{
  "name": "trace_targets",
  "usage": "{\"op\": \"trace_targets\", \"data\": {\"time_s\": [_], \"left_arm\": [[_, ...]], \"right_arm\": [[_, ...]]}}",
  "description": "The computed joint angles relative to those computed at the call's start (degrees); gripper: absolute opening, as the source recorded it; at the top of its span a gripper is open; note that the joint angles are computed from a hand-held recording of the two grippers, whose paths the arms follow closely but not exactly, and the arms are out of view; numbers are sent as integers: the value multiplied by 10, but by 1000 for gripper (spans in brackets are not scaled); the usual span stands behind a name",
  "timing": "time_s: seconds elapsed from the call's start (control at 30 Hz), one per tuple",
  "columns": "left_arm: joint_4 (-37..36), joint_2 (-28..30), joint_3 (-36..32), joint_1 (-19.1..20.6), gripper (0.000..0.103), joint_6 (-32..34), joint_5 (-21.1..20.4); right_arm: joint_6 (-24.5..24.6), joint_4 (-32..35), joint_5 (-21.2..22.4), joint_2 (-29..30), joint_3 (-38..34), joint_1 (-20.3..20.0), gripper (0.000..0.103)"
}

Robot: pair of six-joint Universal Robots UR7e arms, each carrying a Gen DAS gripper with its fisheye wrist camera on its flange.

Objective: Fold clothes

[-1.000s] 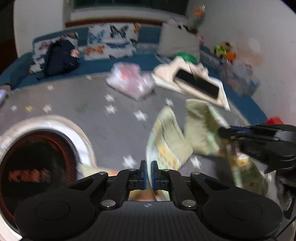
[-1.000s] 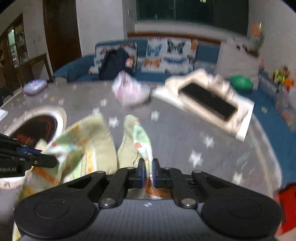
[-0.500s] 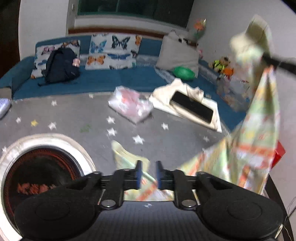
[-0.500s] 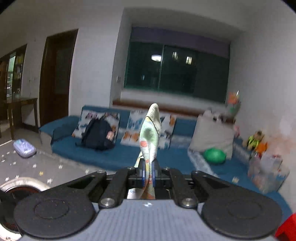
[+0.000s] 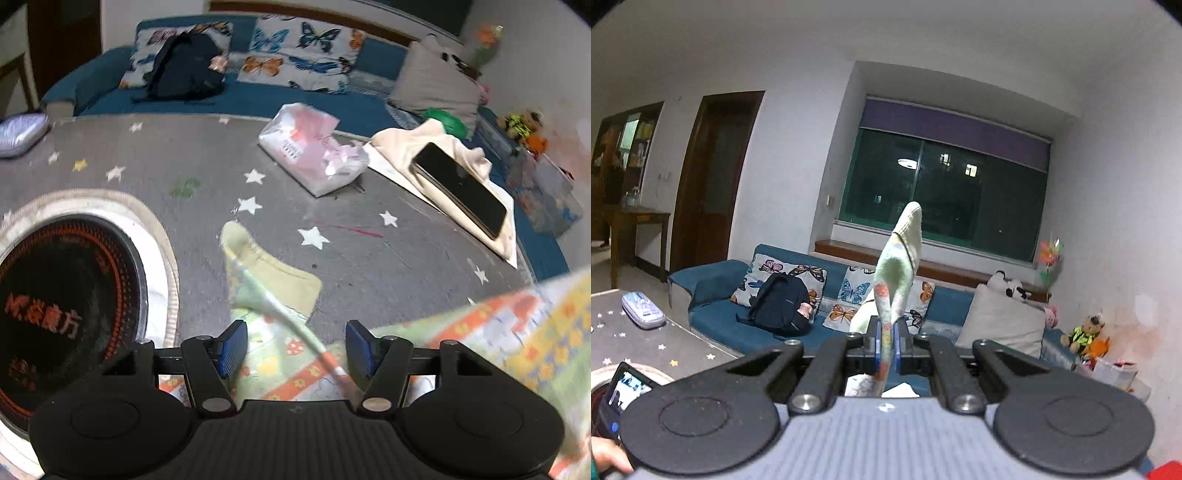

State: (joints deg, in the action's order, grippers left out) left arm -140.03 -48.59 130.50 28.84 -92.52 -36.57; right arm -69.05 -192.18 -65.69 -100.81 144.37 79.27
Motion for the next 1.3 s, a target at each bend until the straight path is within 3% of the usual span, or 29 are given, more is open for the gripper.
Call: {"op": "trace_targets", "data": {"time_s": [0.03, 0.1, 0.2, 0.3, 0.47, 0.7, 0.9, 1.13, 1.3], "left_arm": [[-4, 0, 1, 2, 57, -3, 0], [-38, 1, 11, 7, 31, 10, -5], [-89, -1, 31, 8, 12, 27, -10], [-65, -12, 37, -5, 6, 17, 3], [95, -52, 21, -43, 3, -42, 54], [368, -142, -5, -96, 2, -198, 121], [549, -202, -19, -133, 2, -307, 125], [508, -213, 20, -172, 2, -264, 71], [471, -203, 57, -209, 2, -234, 8]], "right_arm": [[-3, 1, 4, -3, 1, -2, 6], [-5, -2, 9, -6, 4, -5, 6], [-1, -5, 10, -6, 2, -6, 6], [1, -25, 9, -1, 5, -5, 6], [17, -85, -10, 30, 2, 4, 6], [69, -144, -29, 50, -20, 6, 6], [94, -166, -56, 51, -38, -15, 6], [41, -161, -49, 17, -13, -109, 6], [-15, -125, -31, -23, 22, -203, 6]]}}
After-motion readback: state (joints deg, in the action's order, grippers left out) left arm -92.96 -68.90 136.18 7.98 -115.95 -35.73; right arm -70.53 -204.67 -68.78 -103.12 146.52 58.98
